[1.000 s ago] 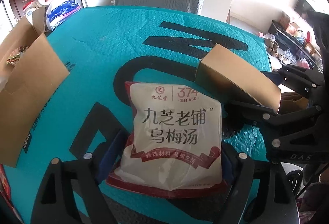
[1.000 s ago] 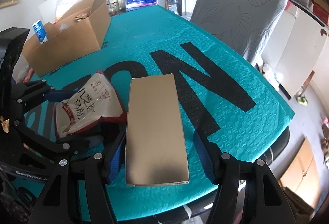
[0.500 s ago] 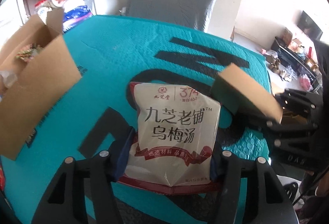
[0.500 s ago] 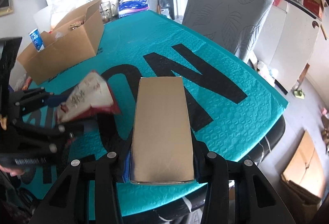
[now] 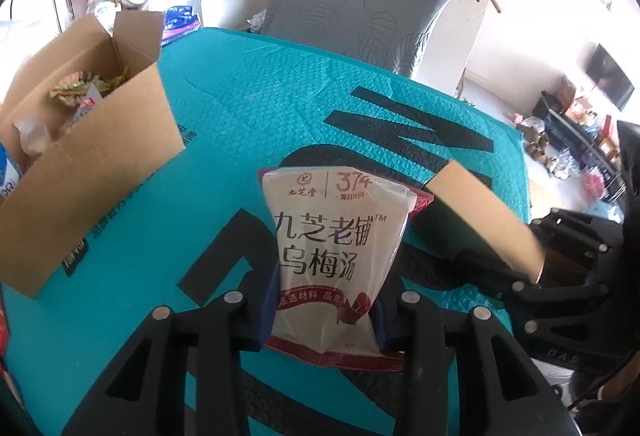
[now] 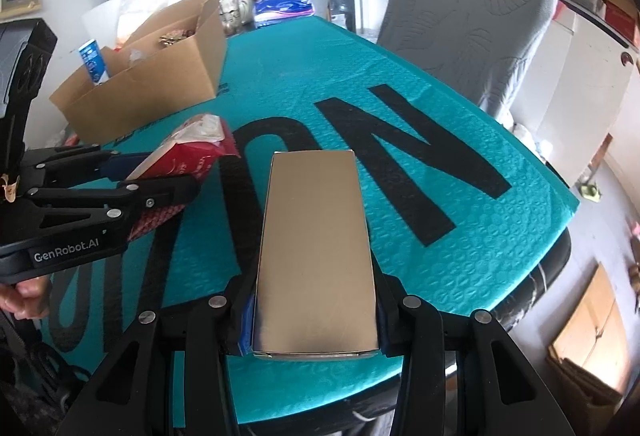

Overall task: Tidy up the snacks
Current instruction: 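Carry the white bag with the left tool while the right tool carries the tan box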

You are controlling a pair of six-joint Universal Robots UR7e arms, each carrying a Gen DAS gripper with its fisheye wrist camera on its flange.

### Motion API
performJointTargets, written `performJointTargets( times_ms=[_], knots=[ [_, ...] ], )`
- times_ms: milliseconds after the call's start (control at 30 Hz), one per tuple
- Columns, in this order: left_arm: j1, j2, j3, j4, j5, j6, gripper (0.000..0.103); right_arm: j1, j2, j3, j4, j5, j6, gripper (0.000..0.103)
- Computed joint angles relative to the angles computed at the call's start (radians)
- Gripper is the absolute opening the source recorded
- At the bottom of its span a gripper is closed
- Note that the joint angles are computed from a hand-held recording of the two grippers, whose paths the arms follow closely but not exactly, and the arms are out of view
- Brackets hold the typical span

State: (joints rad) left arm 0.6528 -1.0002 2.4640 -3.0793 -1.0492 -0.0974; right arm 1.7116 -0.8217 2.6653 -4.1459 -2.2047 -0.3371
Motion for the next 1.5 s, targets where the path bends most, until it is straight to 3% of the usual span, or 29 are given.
performJointTargets(
  times_ms=[233, 567, 700, 867, 1167, 1500],
  knots=[
    [0.001, -0.052, 0.015, 0.007, -0.043, -0.025, 0.037, 0.02, -0.013, -0.001, 0.016, 0.014, 0.001, 0.043],
    [-0.042, -0.142, 0.051, -0.009, 0.021, -0.045, 0.037, 0.063, -0.075, -0.033, 0.123, 0.083, -0.027, 0.043],
    [-0.04, -0.193, 0.049, 0.008, 0.009, -0.067, 0.037, 0.1, -0.104, -0.061, 0.176, 0.099, -0.052, 0.043],
    [-0.054, -0.236, 0.038, 0.022, 0.053, -0.068, 0.037, 0.132, -0.161, -0.095, 0.279, 0.152, -0.071, 0.043],
    [-0.071, -0.314, 0.009, 0.017, 0.163, -0.012, 0.037, 0.218, -0.171, -0.203, 0.38, 0.142, -0.14, 0.043],
    [-0.037, -0.331, -0.064, -0.057, 0.2, 0.102, 0.037, 0.264, -0.179, -0.322, 0.462, 0.2, -0.209, 0.043]
  ],
)
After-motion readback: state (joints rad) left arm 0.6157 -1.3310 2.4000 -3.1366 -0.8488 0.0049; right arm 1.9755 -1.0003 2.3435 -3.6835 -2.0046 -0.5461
